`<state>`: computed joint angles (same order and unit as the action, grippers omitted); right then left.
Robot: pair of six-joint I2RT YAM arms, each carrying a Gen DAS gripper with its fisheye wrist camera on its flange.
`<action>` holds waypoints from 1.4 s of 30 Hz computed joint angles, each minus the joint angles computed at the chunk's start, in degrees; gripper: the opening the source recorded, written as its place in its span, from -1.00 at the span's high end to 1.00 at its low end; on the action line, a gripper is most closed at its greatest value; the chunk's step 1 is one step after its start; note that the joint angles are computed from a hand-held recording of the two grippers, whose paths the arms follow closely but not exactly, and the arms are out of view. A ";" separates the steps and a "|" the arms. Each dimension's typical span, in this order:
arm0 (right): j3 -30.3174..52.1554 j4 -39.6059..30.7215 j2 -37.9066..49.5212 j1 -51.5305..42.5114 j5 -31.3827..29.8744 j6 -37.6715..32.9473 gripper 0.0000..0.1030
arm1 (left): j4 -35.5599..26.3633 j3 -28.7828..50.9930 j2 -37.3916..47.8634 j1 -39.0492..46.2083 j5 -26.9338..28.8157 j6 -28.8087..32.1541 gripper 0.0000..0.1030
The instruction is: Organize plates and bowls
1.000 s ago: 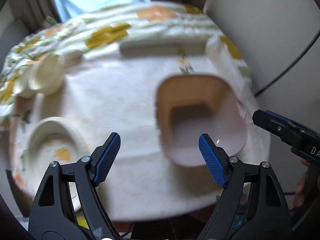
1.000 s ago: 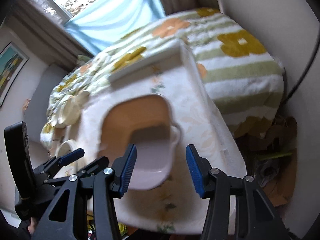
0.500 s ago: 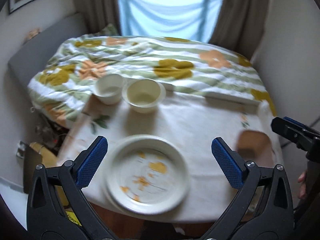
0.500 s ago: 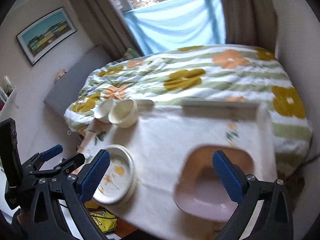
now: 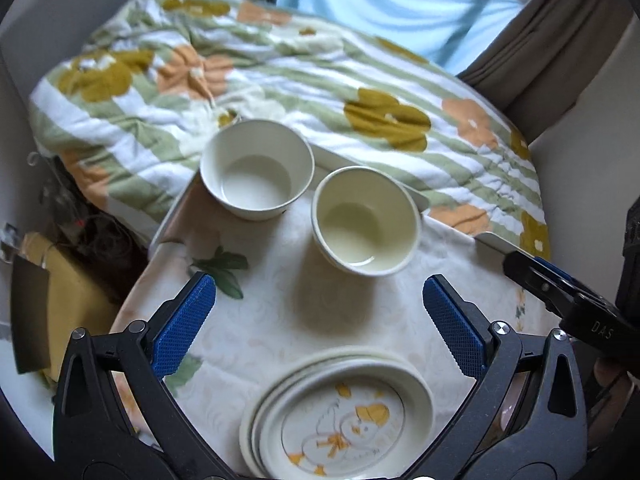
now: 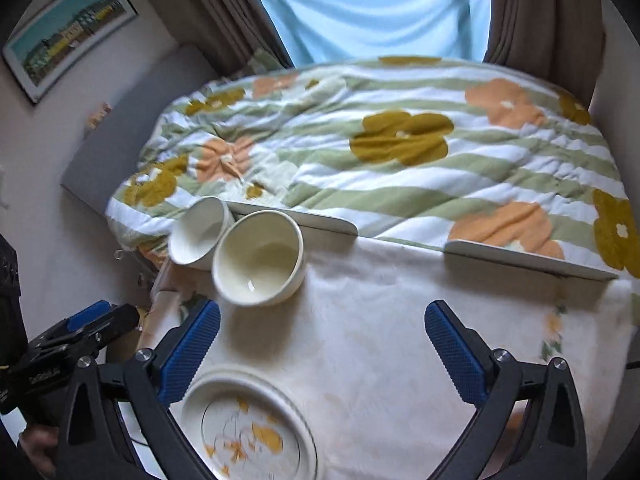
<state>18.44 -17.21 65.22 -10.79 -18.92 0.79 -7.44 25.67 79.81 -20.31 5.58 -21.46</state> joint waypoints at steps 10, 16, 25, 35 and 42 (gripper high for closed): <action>8.25 18.28 34.20 7.63 0.67 6.35 -0.46 | 11.42 11.70 30.01 3.12 4.65 4.41 -0.73; 13.41 18.94 42.66 9.51 1.01 6.46 -0.10 | 11.39 17.34 38.46 3.63 7.02 4.54 -0.13; 16.73 19.36 47.24 10.52 -0.68 6.27 0.66 | 12.16 18.82 40.11 3.24 8.52 4.98 0.56; 16.98 19.12 47.17 10.89 -0.74 7.16 0.70 | 12.53 18.94 39.56 2.56 7.66 5.05 0.56; 16.12 20.60 46.97 10.92 -1.17 7.25 0.70 | 14.62 18.07 40.50 6.04 12.51 2.84 0.64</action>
<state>34.56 3.39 112.18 0.13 -20.09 8.04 7.17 43.73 120.31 -14.27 18.09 -18.61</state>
